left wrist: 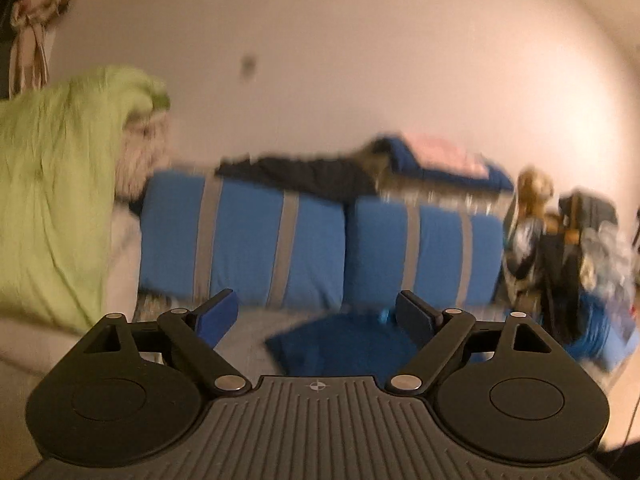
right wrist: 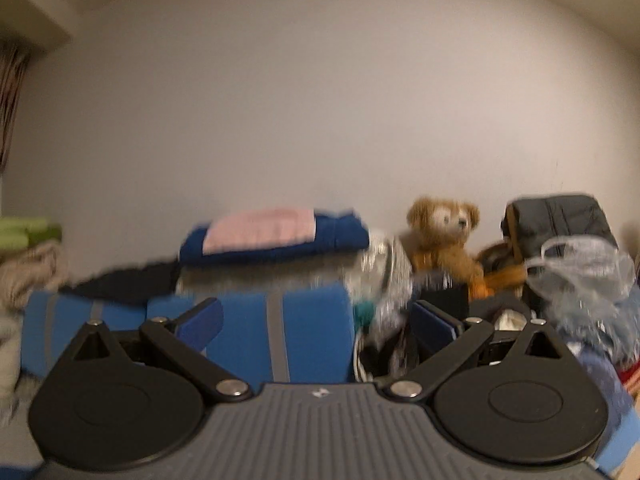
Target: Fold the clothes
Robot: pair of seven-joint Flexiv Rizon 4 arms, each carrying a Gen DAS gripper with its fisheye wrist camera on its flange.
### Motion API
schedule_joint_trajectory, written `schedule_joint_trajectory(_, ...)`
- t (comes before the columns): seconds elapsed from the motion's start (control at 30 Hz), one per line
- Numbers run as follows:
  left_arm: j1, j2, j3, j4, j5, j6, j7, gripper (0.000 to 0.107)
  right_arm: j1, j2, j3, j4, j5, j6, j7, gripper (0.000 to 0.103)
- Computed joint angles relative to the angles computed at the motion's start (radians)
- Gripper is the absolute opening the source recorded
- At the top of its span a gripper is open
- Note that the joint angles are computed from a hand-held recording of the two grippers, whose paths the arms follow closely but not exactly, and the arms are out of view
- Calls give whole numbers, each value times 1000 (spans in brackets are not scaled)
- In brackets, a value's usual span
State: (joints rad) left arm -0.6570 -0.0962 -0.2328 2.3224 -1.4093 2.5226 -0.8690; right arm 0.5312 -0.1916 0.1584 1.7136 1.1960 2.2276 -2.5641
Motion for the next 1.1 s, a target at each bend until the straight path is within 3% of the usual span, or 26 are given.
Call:
schedule_joint_trajectory(0.13, 20, -80, 6, 28, 32, -102, -91, 87, -1, -44, 6, 53, 33, -50, 27, 103)
schedule_joint_trajectory(0.27, 62, -134, 38, 74, 214, -201, -295, 87, -1, -98, 29, 139, -89, -85, 218, 103)
schedule_joint_trajectory(0.4, 98, -185, 74, 100, 396, -263, -478, 87, 52, -127, -9, 173, -116, -130, 243, 103)
schedule_joint_trajectory(0.57, 164, -178, 102, 174, 631, -332, -735, 86, 125, -139, -67, 207, -144, -195, 278, 103)
schedule_joint_trajectory(0.77, 492, -206, 12, 225, 1207, -326, -1217, 85, 135, -158, -65, 249, -226, -232, 391, 103)
schedule_joint_trajectory(0.83, 599, -236, -34, 225, 1361, -297, -1348, 78, 154, -165, -86, 254, -238, -248, 417, 103)
schedule_joint_trajectory(0.9, 649, -263, -52, 222, 1451, -268, -1428, 61, 165, -170, -94, 263, -251, -254, 448, 103)
schedule_joint_trajectory(1.1, 684, -329, -44, 194, 1606, -201, -1571, 34, 179, -182, -98, 294, -311, -263, 533, 103)
